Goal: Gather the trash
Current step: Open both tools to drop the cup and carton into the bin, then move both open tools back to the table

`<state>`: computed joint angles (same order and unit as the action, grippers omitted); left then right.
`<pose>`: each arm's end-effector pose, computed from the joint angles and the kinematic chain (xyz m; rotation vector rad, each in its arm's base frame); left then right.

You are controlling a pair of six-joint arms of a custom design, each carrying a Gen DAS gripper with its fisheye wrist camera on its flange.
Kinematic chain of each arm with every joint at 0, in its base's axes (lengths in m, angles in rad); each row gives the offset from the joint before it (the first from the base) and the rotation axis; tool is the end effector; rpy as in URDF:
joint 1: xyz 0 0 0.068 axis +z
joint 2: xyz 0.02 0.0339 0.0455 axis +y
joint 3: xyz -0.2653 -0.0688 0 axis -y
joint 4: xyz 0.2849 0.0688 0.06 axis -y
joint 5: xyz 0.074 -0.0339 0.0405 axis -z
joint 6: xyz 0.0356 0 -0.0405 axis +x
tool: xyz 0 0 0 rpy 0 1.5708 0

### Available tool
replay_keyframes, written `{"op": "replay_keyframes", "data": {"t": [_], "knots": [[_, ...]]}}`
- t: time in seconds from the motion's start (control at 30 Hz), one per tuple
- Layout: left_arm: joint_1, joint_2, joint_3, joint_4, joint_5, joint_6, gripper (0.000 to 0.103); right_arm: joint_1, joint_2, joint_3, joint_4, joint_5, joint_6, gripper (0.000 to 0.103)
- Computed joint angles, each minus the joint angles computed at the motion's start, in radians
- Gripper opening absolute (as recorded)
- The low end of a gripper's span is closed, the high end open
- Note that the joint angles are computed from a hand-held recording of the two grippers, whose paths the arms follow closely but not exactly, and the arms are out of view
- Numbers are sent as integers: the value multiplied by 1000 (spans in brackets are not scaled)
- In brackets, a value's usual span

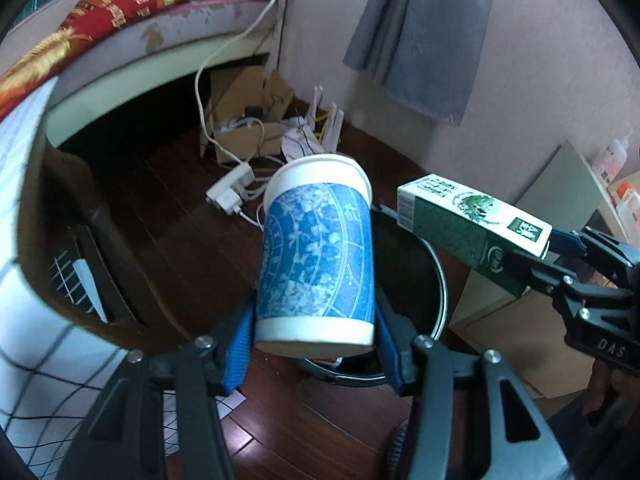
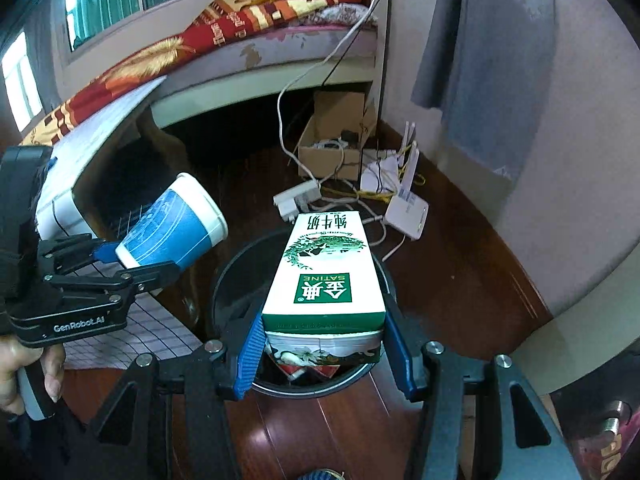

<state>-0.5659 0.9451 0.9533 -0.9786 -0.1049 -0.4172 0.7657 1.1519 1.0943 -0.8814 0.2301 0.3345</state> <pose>0.1800 -0.1099 0.3006 0.1482 2.5487 -0.2548 0.1960 0.1772 0.3117 -0.4393 2.4442 0.1796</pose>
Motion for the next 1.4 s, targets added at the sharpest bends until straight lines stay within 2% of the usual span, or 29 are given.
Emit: {"op": "replay_keyframes", "data": {"t": [0.4,0.47,0.5,0.53,0.57,0.6,0.63,0.67,0.73,1.4], "knots": [[35,161,-37,108,104,13,55,-82,108,-64,88,-120,-89,56],[41,187,-37,123,136,22,56,-87,132,-62,99,-140,-107,57],[44,205,-35,127,142,32,60,-91,155,-56,101,-153,-129,58],[38,234,-26,122,111,30,64,-88,183,-45,91,-124,-144,63],[39,248,-22,111,71,20,70,-83,207,-33,75,-72,-135,88],[43,251,-24,106,43,3,85,-92,210,-40,79,-46,-130,95],[53,245,-31,103,27,-10,96,-115,206,-49,85,-53,-127,95],[62,238,-38,103,18,-13,98,-131,210,-46,74,-49,-117,96],[61,230,-47,102,-17,-12,103,-151,214,-50,65,-31,-104,103],[9,219,-53,53,-71,-29,103,-147,261,-42,35,-10,-75,103]]}}
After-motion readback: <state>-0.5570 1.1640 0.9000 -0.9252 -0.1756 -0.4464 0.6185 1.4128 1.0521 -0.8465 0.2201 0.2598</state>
